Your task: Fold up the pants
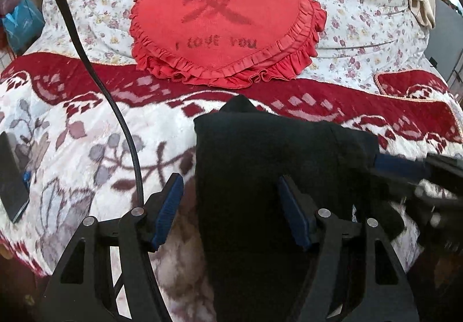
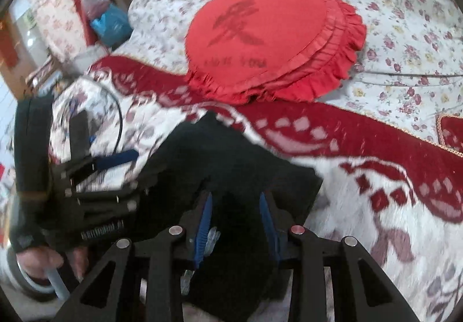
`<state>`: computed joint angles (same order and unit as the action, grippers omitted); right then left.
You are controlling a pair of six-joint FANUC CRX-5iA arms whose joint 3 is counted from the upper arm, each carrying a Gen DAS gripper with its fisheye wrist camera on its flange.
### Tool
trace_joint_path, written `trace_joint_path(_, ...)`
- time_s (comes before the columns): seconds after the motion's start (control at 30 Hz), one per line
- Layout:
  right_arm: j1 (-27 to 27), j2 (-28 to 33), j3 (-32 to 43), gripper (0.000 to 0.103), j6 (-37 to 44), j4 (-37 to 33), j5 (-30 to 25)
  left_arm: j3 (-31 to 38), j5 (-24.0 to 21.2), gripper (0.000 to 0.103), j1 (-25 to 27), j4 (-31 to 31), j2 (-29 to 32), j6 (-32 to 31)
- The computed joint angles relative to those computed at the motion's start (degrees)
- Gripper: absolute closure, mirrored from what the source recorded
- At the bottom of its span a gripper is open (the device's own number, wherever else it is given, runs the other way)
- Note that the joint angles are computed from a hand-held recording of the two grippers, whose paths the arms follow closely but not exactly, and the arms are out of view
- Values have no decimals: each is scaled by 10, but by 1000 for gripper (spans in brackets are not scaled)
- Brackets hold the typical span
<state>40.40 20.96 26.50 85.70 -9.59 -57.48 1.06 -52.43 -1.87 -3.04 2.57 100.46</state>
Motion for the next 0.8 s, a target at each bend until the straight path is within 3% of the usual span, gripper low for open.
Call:
trace_joint_path(0.43, 0, -29, -73, 70, -16, -9, 14, -29, -5, 35, -5, 18, -22, 2)
trace_joint_path(0.8, -2, -41, -62, 64, -18, -10, 5, -28, -13, 35, -7, 18, -24, 5)
